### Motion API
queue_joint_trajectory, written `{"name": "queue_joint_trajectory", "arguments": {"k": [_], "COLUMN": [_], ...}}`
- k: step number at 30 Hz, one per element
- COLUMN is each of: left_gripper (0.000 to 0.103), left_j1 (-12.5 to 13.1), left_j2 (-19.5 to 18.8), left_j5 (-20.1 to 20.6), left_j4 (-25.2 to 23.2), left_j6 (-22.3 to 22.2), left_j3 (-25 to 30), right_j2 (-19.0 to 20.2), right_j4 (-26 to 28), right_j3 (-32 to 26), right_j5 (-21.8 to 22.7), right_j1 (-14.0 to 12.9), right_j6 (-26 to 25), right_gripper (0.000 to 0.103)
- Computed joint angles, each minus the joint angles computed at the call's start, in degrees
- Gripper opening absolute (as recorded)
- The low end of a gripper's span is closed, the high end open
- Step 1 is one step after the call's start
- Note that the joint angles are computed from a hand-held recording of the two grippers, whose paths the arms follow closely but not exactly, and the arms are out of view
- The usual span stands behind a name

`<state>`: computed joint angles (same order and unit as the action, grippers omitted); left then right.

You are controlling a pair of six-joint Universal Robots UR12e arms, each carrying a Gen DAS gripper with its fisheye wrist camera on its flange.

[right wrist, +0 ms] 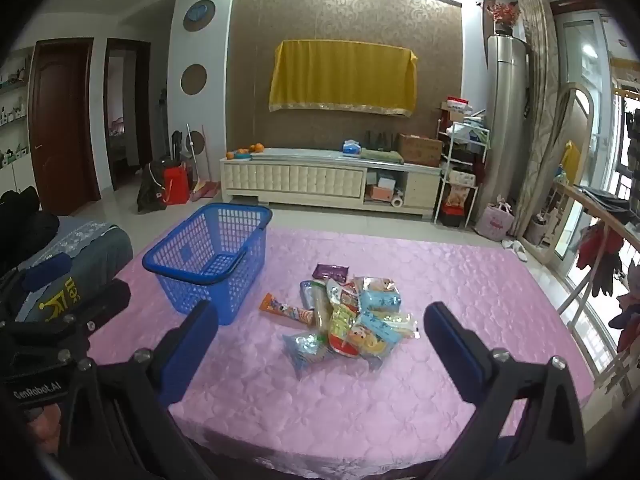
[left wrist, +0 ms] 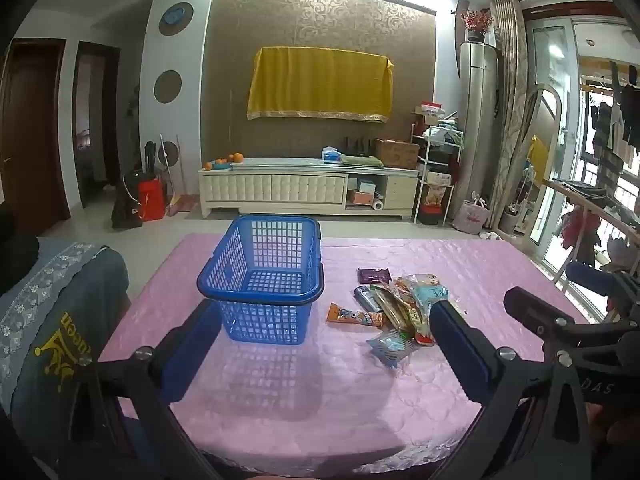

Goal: Organize snacks

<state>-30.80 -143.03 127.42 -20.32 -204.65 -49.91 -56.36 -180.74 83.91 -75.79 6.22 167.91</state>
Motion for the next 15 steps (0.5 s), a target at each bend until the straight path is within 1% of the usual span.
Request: {"name": "queue_joint_trajectory", "arguments": {"k": [1, 3, 4, 8, 9, 15], "left_gripper": [0.103, 0.103, 0.103, 0.103, 0.103, 0.103], "left_j1": [0.2, 0.2, 0.0, 0.1, 0.1, 0.1], "left_j2": [0.3, 0.1, -0.1, 0.0, 0.2, 0.6], "left_j5": [-1.1, -1.3, -0.5, -1.0, -1.0, -1.7], "left_j4": [-0.4, -0.4, 0.4, 0.8, 1.0, -0.2], "left_j6": [-1.1, -1.2, -0.2, 0.0, 0.0, -1.4], "left_j3": [-0.3, -0.1, 0.0, -0.2, -0.4, -0.7], "right_j2": [-0.3, -0.4, -0.4, -0.3, -0.6, -1.0], "right_j4": [2.4, 2.4, 2.3, 2.0, 1.3, 2.4], "right_j3": [-0.3, -0.2, -0.1, -0.1, 0.2, 0.4], "right_j5": [-0.3, -0.1, 0.1, -0.4, 0.4, 0.5], "right_j1": [0.1, 0.0, 0.0, 0.1, -0.2, -0.3], "right_j6": [-0.8, -0.7, -0.6, -0.5, 1.2, 1.4], "right_gripper": [0.103, 0.103, 0.103, 0.103, 0.103, 0.103]}}
